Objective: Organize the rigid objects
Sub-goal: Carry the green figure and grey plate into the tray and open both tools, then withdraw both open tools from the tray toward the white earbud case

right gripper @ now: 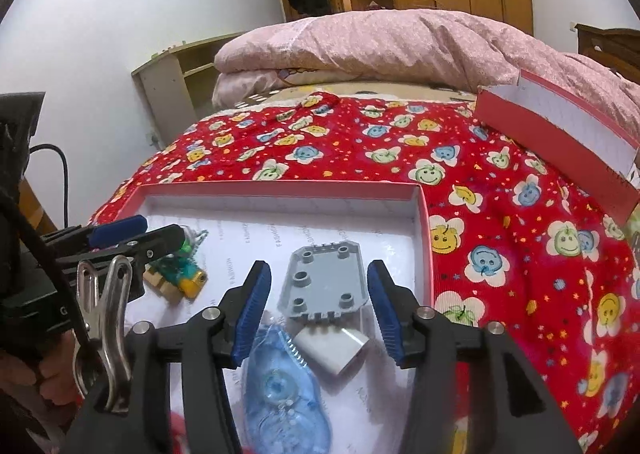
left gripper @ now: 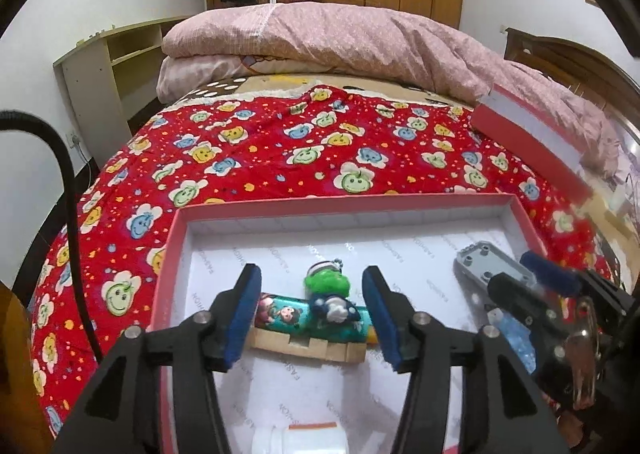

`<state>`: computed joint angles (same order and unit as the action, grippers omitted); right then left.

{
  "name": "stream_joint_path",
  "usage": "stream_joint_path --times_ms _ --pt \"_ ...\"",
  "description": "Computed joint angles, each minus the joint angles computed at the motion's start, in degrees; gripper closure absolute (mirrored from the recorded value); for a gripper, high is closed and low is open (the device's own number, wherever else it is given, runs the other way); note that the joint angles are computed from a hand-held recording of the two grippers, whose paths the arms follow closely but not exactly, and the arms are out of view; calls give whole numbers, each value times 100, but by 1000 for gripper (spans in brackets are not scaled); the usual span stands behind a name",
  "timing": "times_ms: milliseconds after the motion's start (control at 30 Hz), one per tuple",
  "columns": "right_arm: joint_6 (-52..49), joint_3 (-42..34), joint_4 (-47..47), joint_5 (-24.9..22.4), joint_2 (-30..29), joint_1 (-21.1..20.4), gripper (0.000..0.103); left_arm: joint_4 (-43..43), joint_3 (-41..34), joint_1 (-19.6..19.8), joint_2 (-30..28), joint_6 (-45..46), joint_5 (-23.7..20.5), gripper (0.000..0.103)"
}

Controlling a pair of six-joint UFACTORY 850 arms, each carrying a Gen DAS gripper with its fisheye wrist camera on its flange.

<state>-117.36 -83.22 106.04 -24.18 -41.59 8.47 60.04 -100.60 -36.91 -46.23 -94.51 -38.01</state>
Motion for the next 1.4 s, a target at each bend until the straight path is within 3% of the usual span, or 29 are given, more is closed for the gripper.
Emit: stream_joint_path --times_ms 167,1000,1400 --pt "-365 330 276 -112 249 -29 46 79 192 -92 182 -95 -38 42" --pt "-1283 2262 882 -783 1615 -343 46 492 1738 -727 1310 -1184 -5 41" --pt "-1491 2796 863 -431 1680 -461 46 439 2345 -910 1508 -1638 297 41"
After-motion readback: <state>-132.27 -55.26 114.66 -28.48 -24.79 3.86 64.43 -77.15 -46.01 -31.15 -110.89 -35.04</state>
